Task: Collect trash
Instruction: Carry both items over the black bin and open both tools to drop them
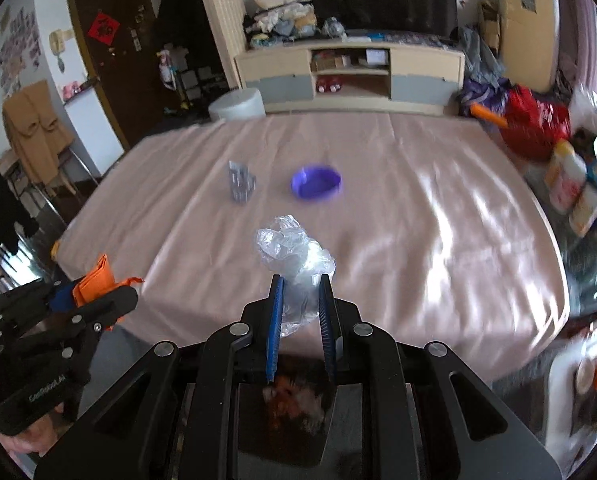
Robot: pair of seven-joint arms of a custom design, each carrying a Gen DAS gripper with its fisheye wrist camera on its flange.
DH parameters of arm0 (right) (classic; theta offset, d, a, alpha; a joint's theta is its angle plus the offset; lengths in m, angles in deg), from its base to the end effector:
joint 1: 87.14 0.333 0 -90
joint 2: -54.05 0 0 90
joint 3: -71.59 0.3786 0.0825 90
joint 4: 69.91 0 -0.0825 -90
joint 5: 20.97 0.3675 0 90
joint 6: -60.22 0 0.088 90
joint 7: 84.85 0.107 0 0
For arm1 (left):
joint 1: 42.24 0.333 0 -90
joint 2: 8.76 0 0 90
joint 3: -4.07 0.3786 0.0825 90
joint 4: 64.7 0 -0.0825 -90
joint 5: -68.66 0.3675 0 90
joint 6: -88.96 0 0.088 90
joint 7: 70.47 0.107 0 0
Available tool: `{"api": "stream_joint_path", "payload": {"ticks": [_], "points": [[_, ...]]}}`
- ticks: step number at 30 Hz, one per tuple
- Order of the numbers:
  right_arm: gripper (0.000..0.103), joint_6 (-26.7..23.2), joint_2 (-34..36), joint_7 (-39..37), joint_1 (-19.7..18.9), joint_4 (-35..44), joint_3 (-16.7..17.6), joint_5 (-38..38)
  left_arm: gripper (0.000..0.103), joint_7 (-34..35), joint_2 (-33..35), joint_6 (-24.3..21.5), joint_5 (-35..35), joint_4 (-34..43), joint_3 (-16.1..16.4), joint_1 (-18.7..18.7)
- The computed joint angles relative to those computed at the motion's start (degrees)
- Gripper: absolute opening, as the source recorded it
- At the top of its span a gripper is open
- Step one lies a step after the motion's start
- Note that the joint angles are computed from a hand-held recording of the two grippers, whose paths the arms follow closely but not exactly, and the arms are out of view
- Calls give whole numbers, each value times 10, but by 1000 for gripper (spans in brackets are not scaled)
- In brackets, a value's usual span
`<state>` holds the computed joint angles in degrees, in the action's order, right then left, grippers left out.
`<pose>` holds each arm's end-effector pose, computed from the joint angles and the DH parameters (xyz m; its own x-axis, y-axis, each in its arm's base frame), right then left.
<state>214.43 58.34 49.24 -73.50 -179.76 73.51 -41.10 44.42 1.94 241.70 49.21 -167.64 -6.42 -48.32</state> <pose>0.5897 0.1751 0.6024 -0.1620 -0.9684 -0.1896 -0.7242 0.2472 -0.6438 0.6340 -0.1673 0.5904 -0.4651 -0.8830 0.0633 -0.6797 0.3104 -0.6645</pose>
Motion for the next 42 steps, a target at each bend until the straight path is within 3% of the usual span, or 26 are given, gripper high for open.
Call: {"api": "stream_joint_path", "payload": {"ticks": [3,6,15,23,28,34,39,42], "points": [[19,19,-4,23,4,-36,2,2,34,-20,-8,19,23,-51,8,-6],[19,10,8,30,11,-52,6,-9,34,-41,-3,7,36,-76,14,-4],[19,23,44,-14,10,-75,17,69,34,-56,29,-3,70,-102,19,-3],[19,23,76,-130,-13,-63,57,238,34,-26,44,-45,50,-117,3,6],[21,3,81,-90,8,-58,32,209,34,-24,53,-55,52,-118,8,-2],[21,7,79,-74,10,-65,29,196,35,-31,54,-50,47,-112,8,-3],[22,9,79,-68,8,-65,29,197,40,-16,56,-71,20,-100,2,8],[33,8,76,-66,6,-67,28,197,46,-20,54,-68,23,-100,6,5]]}}
